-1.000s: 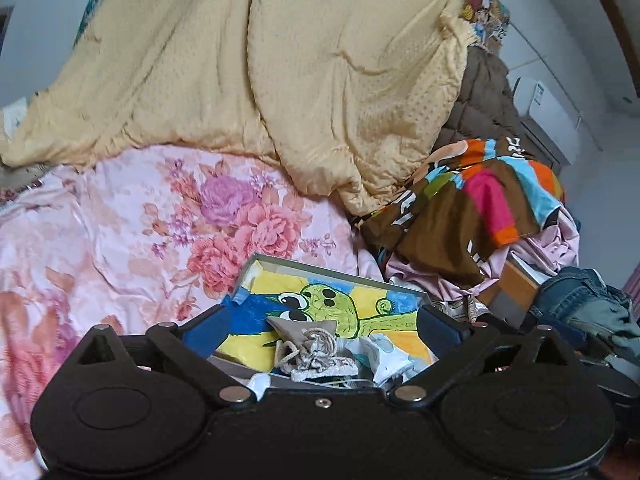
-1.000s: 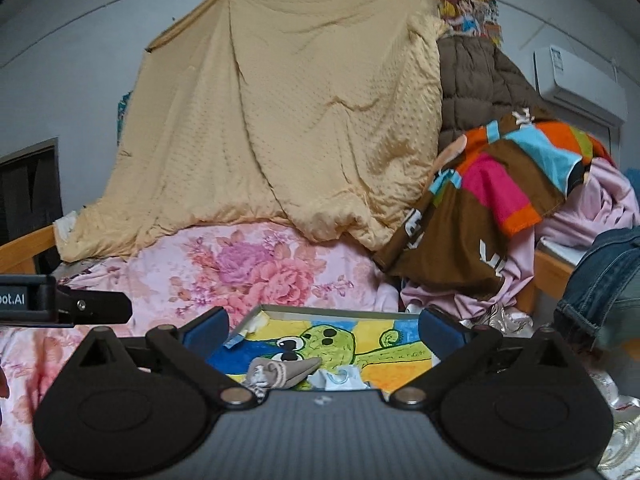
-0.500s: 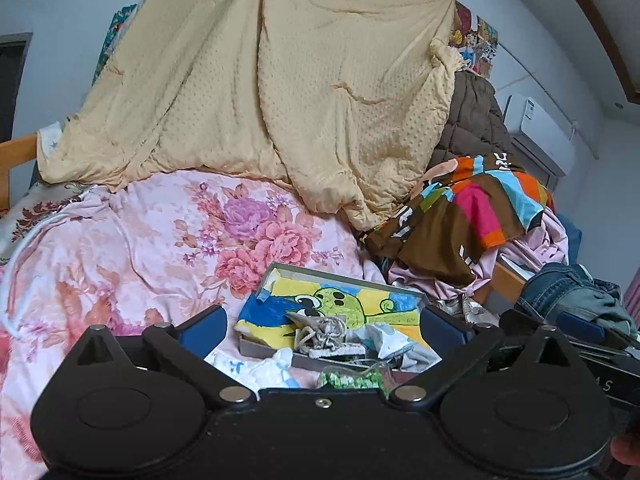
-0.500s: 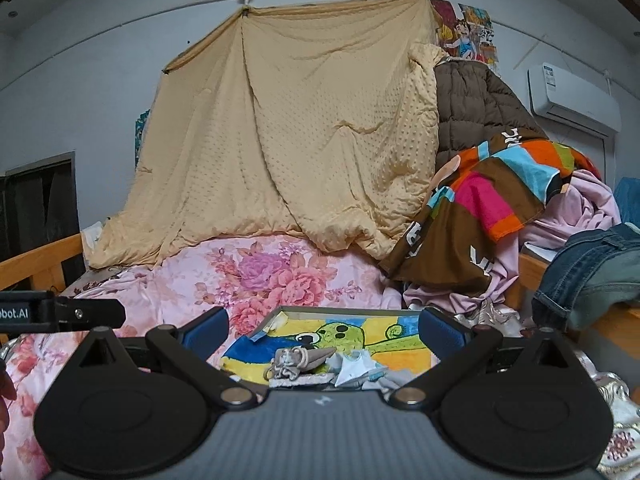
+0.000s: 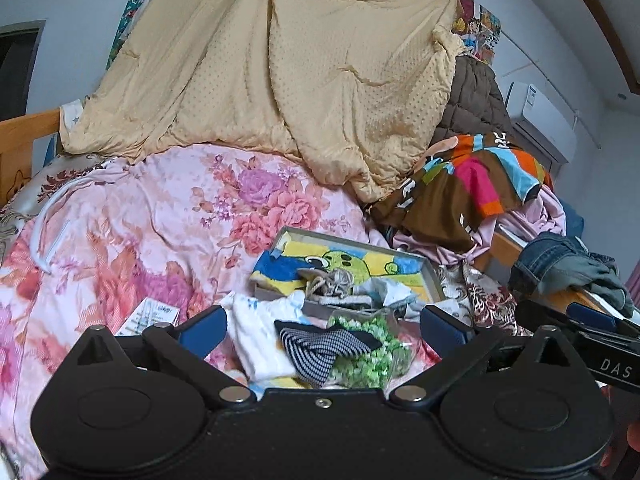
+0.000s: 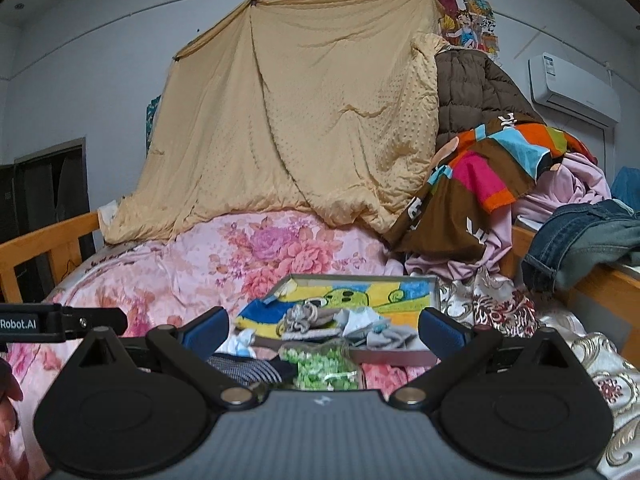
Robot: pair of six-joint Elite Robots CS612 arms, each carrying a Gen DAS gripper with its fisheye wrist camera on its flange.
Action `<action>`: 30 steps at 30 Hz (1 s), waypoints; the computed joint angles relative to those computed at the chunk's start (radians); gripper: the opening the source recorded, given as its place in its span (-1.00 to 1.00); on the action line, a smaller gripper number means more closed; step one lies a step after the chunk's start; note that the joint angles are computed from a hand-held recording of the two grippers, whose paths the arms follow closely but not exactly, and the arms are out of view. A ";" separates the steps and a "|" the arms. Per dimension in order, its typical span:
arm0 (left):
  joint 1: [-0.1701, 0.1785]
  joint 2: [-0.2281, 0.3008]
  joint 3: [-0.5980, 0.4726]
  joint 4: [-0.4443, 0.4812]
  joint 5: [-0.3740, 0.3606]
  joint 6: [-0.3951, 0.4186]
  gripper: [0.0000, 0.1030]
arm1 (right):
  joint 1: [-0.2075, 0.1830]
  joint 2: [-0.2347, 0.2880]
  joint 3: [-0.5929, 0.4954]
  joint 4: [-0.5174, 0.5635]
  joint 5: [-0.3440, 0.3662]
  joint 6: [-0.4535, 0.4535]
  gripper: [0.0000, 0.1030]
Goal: Organize soft objects
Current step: 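Move both open tools back toward the striped towel and orange band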
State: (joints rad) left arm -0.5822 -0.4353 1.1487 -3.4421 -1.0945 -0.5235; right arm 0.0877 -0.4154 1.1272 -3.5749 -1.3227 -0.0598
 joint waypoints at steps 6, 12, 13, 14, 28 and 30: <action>-0.009 -0.004 0.040 -0.014 0.019 0.013 0.98 | -0.001 -0.019 0.052 0.012 0.007 -0.007 0.99; -0.012 -0.007 0.068 0.029 0.019 0.015 0.98 | 0.006 -0.026 0.070 0.057 0.005 -0.034 0.99; -0.012 -0.009 0.071 0.044 0.020 0.014 0.98 | 0.007 -0.026 0.072 0.063 0.003 -0.038 0.99; -0.012 -0.012 0.075 0.062 0.019 0.011 0.98 | 0.008 -0.027 0.075 0.071 -0.001 -0.043 0.99; -0.005 -0.012 0.070 0.176 -0.032 0.013 0.98 | 0.013 -0.049 0.115 0.185 -0.019 -0.080 0.99; -0.006 -0.014 0.070 0.182 -0.025 0.009 0.98 | 0.015 -0.049 0.113 0.202 -0.026 -0.086 0.99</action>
State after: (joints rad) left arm -0.5885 -0.4488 1.2191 -3.2603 -1.1196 -0.5148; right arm 0.1030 -0.4648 1.2404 -3.3725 -1.3492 -0.1462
